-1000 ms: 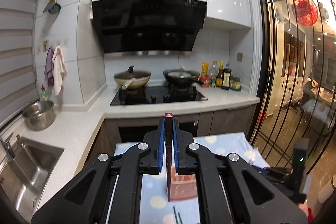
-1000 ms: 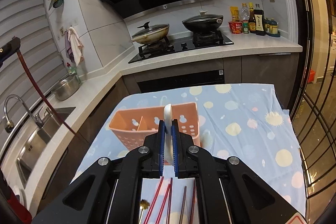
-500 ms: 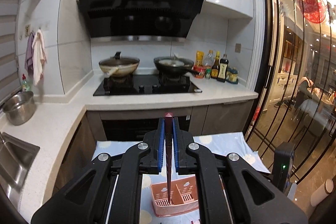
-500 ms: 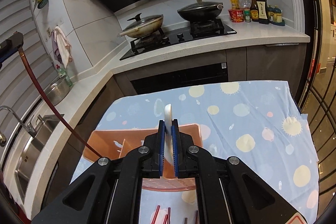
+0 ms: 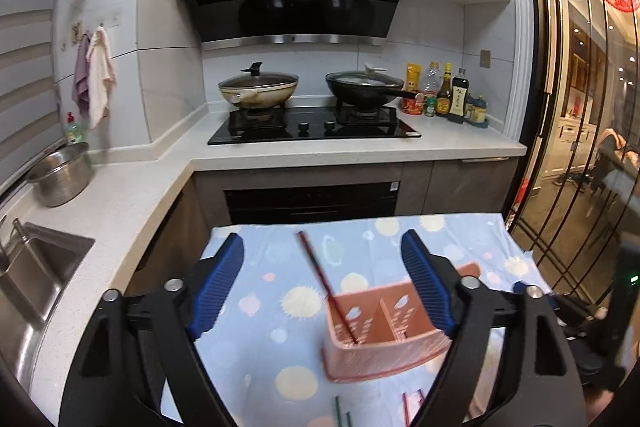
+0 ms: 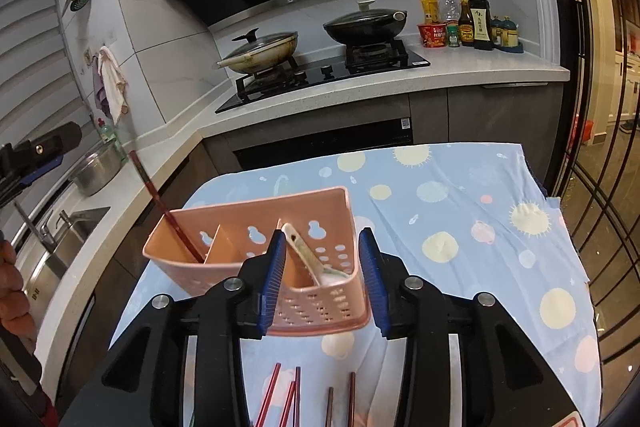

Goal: Organize utensils
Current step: 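Drop the chopstick into the pink holder with the left tool while the right tool releases the spoon there, then grasp a green chopstick with the left tool while the right tool grasps a dark red chopstick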

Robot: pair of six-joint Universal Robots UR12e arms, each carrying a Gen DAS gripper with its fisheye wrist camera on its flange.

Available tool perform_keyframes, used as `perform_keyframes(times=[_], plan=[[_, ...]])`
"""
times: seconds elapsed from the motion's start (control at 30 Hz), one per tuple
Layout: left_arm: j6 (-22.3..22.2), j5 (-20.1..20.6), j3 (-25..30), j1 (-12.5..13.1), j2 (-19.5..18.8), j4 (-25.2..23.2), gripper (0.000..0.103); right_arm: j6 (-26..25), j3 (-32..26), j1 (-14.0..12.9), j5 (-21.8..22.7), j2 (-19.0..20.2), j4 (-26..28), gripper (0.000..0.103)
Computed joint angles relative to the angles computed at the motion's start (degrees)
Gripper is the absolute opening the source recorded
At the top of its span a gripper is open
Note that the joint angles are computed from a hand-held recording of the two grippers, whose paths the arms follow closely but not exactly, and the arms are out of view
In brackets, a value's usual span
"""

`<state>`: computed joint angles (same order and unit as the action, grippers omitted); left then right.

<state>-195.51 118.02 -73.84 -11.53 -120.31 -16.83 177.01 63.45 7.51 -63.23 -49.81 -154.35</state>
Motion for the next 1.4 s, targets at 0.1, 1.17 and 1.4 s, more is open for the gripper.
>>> perform_keyframes(times=[0.1,1.17,1.4], plan=[[-0.5,1.3,-3.9,-0.5,1.9,1.0,0.090,-0.4,5.4,-0.8,0.4,-3.0,-2.8,0.047],[-16.3,-0.5,-23.8,-5.9,9.1,-13.2,0.094,-8.7,34.4,-2.2,-10.5,-16.5,-6.5,0.050],[-15.5,-0.3,-24.5,-6.1,9.1,-12.5,0.094,-10.1,34.4,-1.5,-11.8,-16.1,-5.9,0.036]])
